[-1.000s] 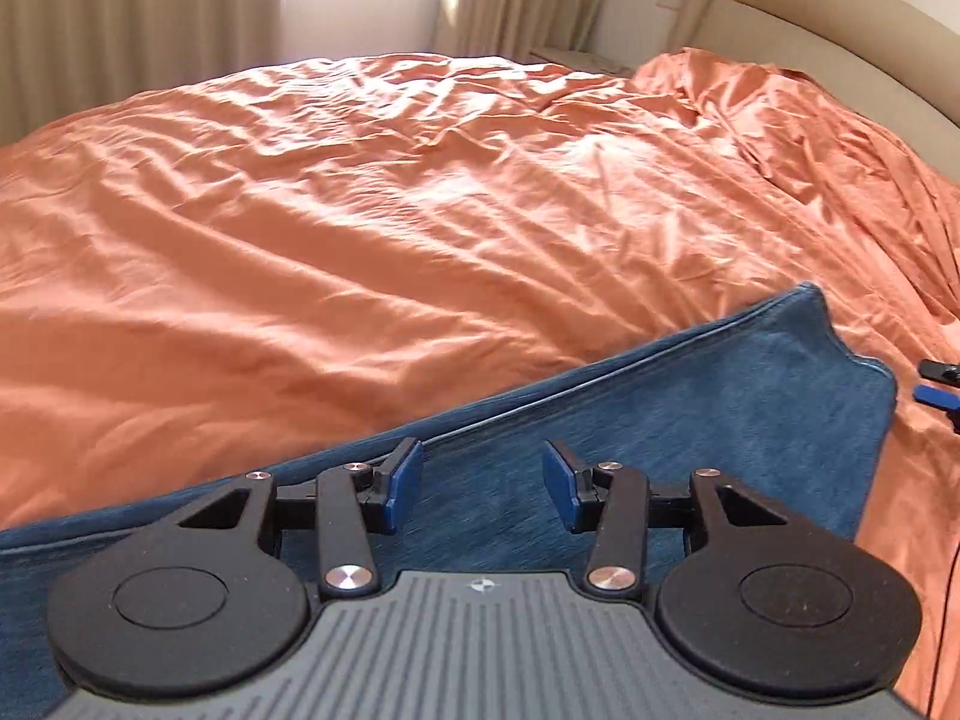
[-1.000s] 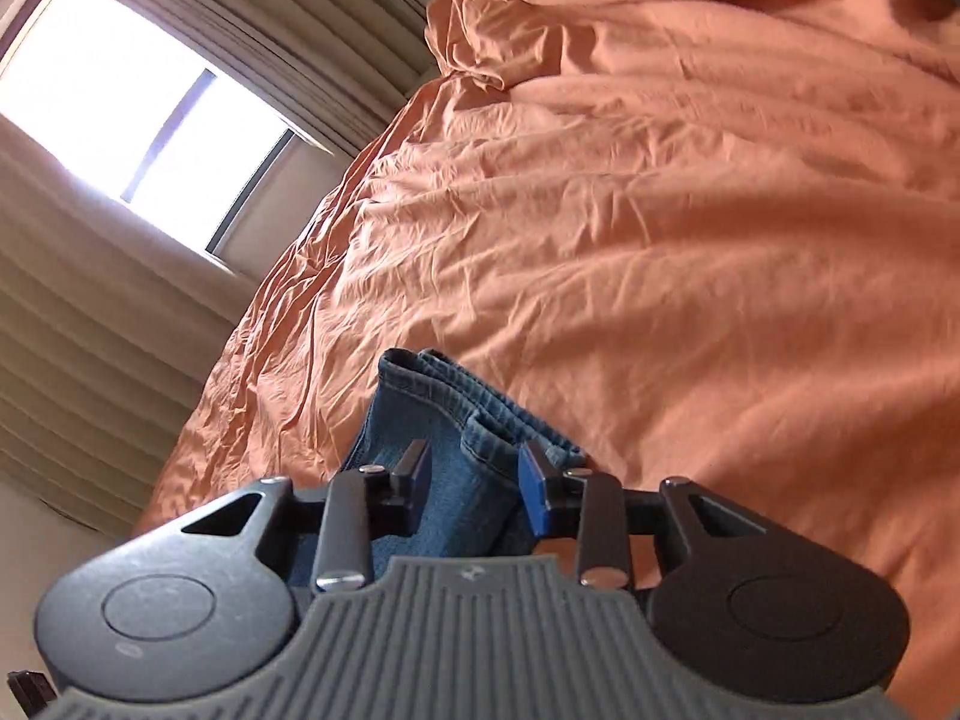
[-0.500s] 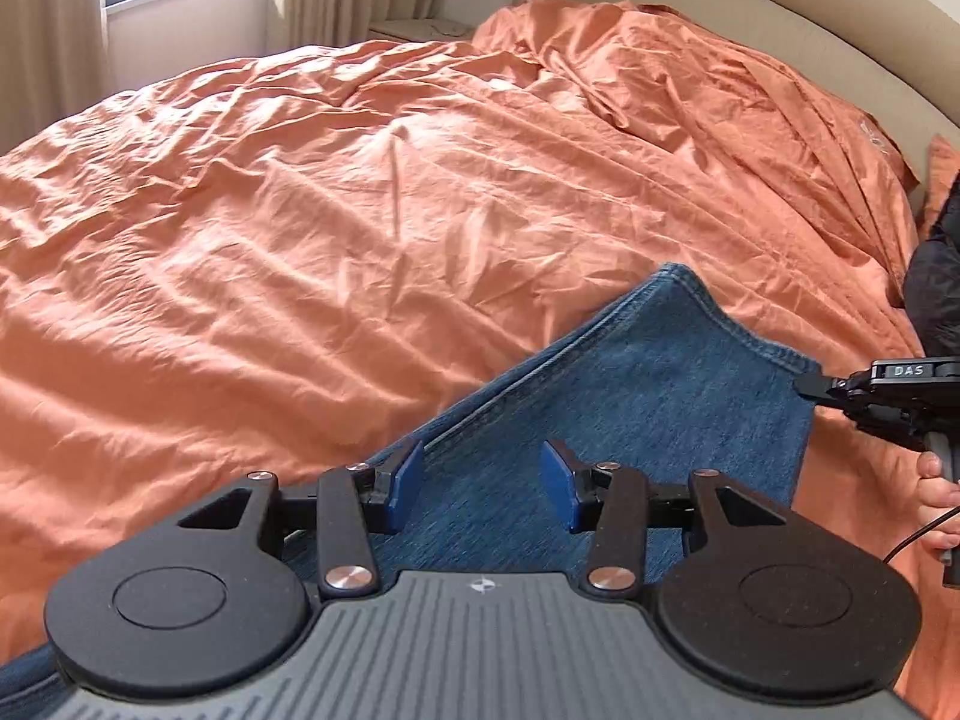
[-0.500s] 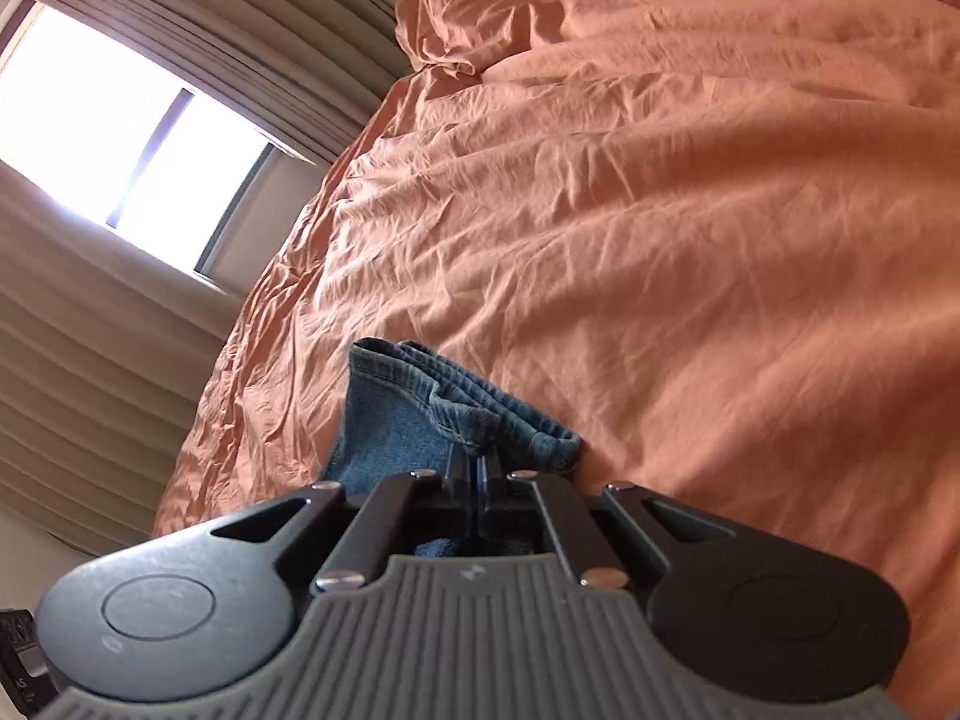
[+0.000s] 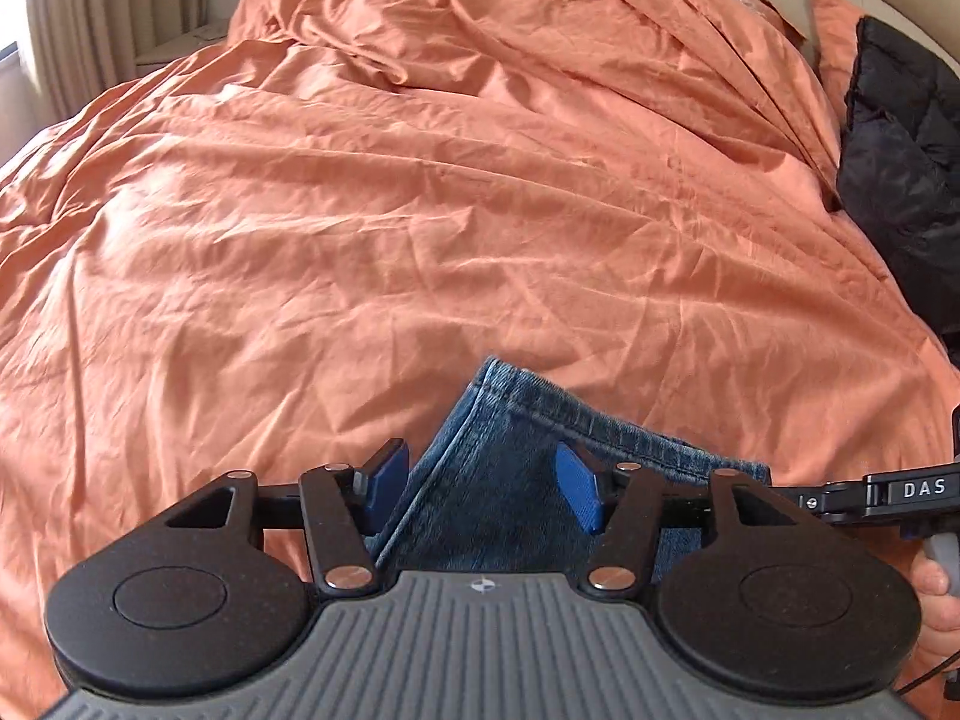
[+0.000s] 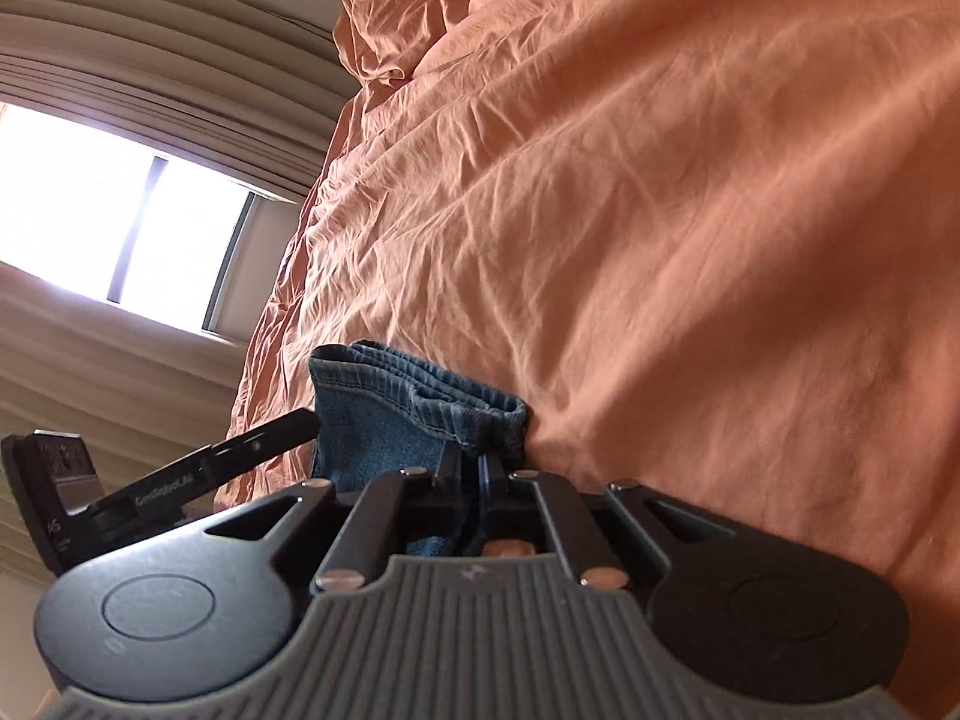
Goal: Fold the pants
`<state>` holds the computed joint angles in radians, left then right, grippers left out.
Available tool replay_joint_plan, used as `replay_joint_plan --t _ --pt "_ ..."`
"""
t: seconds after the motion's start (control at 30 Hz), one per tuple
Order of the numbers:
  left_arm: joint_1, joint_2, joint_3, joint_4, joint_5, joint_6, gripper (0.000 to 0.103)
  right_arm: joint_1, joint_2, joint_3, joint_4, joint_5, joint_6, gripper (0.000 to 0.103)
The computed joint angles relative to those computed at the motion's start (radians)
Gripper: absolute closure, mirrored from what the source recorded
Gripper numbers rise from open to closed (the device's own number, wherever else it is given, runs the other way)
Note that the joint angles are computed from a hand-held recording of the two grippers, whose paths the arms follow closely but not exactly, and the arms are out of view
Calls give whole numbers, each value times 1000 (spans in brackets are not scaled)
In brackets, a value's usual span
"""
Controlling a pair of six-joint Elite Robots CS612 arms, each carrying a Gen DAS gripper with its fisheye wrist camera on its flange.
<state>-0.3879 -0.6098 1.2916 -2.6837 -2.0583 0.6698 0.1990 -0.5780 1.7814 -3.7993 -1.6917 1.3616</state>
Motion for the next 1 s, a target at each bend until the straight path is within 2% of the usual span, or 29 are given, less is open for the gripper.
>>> replay_joint_plan --t 0.07,0.1,0.13,0.17,0.27,0.33,0.4,0.5,0.57,0.63,0.67,0.7,0.77,0.8,0.87,0.93,1.0 --pt "-9 13 -14 -4 17 25 40 -4 -1 0 2 11 -9 103" --pt "-12 19 -25 10 25 30 50 -4 -2 -1 6 13 -13 103" --pt "-13 25 -40 45 16 25 78 -5 -3 -2 12 12 -14 103" --pt "-12 27 -46 65 5 26 87 -3 -7 -2 20 8 -22 103" --pt "-10 13 -2 -29 -7 63 91 8 -27 3 33 -39 -53 103" --pt "-9 7 10 -87 -25 37 91 11 -40 4 41 -59 -71 103" --pt "-8 10 0 -77 -40 30 91 12 -51 7 68 -69 -77 103" --pt "-22 26 -10 -64 6 43 91 5 -42 1 122 -47 -48 103" --pt "-25 41 -9 -81 20 15 90 2 -33 -6 123 -35 -77 103" --pt "-20 52 -15 -78 18 -17 84 0 -33 -6 122 -31 -89 103" --pt "-18 54 -18 -79 15 -49 76 -1 -33 -4 112 -27 -77 103" --pt "-16 54 -23 -75 12 -75 74 -2 -34 -1 102 -24 -49 103" --pt "-15 49 -16 -115 16 -124 48 0 -40 6 91 -29 -15 94" --pt "-16 44 -6 -158 21 -140 44 0 -45 10 95 -23 1 86" --pt "-14 32 5 -188 22 -156 43 -4 -49 18 86 -1 48 76" --pt "-13 13 13 -165 32 -167 43 -4 -59 29 104 -7 77 66" --pt "-11 -6 27 -145 49 -159 43 -2 -61 36 102 -22 96 64"
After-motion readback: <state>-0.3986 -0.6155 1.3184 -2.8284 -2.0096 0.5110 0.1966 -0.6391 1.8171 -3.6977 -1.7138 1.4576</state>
